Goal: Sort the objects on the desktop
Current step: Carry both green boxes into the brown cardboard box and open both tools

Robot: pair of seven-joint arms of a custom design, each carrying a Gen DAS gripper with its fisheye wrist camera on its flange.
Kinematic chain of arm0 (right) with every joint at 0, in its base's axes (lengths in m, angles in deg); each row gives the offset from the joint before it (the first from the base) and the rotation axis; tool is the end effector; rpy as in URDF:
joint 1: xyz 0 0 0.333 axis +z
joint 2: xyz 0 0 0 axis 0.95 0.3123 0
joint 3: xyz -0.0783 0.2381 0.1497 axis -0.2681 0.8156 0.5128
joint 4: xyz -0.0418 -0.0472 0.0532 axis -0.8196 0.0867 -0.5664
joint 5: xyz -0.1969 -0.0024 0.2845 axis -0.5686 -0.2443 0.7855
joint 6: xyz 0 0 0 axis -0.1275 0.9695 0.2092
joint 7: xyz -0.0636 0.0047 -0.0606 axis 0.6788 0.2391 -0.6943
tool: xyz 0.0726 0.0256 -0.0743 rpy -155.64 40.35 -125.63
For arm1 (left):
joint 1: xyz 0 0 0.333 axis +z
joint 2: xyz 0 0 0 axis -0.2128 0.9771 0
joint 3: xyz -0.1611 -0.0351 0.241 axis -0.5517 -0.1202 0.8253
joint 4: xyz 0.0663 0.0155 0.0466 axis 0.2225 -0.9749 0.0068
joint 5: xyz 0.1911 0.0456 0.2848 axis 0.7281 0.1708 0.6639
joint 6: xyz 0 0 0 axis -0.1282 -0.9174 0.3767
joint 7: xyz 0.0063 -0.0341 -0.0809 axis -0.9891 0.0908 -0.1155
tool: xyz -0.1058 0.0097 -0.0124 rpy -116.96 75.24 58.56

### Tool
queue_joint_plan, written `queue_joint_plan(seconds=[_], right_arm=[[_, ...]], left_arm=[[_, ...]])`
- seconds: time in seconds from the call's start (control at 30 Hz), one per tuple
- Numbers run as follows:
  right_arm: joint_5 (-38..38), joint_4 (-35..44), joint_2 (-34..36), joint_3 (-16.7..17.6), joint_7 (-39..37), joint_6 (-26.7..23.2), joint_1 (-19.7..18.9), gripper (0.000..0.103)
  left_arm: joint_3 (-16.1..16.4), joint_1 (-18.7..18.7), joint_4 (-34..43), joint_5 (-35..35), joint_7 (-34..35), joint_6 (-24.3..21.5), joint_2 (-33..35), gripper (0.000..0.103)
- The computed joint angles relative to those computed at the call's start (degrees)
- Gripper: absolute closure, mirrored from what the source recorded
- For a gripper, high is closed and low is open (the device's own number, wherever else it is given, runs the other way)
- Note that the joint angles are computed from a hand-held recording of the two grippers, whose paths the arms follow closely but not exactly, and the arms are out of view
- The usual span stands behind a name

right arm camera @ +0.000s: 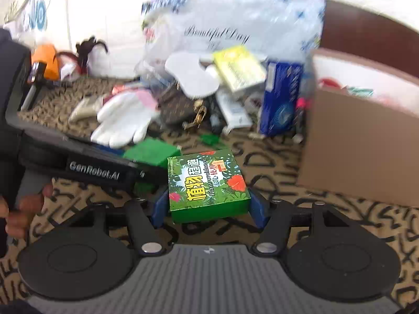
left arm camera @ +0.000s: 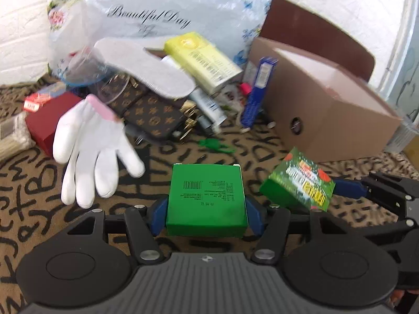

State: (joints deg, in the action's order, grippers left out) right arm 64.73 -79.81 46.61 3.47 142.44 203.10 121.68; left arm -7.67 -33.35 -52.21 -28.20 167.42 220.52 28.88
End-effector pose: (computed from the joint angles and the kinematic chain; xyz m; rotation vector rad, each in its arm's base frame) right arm 0.4290 0.1233 0.4476 -1.8534 1.2387 -0.6293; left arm 0.4571 -0.1569 0.4535 -1.6036 1.9650 -1.1061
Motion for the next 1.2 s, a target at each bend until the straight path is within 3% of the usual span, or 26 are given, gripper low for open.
queue_joint_plan(seconds=[0.17,0.27,0.37,0.5,0.57,0.67,0.8,0.87,1.03,1.2], right_arm=[[2.7,-3.5,-4.9,12.9,-1.8,3.3,-14.1,0.042],[4.8,-4.9,-7.6,19.9,-2.5,6.1,-22.8,0.042],[6.5,-5.3,-9.7,23.8,-2.9,8.1,-29.0,0.042],[9.3,-4.7,-10.8,27.7,-4.7,10.4,-36.2,0.042],[11.8,-3.9,-10.7,30.0,-5.9,11.0,-40.1,0.042],[13.0,-2.2,-10.0,29.2,-6.7,11.7,-42.7,0.042],[15.7,0.9,-6.9,29.9,-8.6,11.9,-47.3,0.042],[16.1,2.8,-4.6,29.1,-8.8,11.7,-48.4,0.042],[27.0,8.3,2.7,37.0,-19.5,9.3,-56.6,0.041],[22.8,13.3,8.1,32.2,-17.0,5.5,-53.8,0.041]], left_arm=[[2.1,-5.0,2.5,-10.3,9.9,-0.8,-3.3,0.04],[1.1,-5.7,5.9,-14.1,13.3,-2.3,-3.6,0.04],[-1.1,-5.0,10.1,-14.9,13.6,-3.7,-2.5,0.04],[-4.5,-4.0,16.8,-11.1,10.3,-3.6,1.5,0.04],[-6.3,-3.1,19.8,-4.5,4.4,-2.9,4.1,0.04],[-7.7,-2.0,24.0,10.6,-10.4,-2.9,8.4,0.04],[-5.5,-4.3,30.2,28.0,-26.6,-3.9,14.7,0.04],[-4.4,-5.4,33.9,33.1,-31.3,-5.0,18.0,0.04],[-1.5,-8.0,43.1,43.8,-40.8,-9.0,25.7,0.04],[-1.3,-8.1,51.7,50.2,-46.5,-14.6,32.2,0.04]])
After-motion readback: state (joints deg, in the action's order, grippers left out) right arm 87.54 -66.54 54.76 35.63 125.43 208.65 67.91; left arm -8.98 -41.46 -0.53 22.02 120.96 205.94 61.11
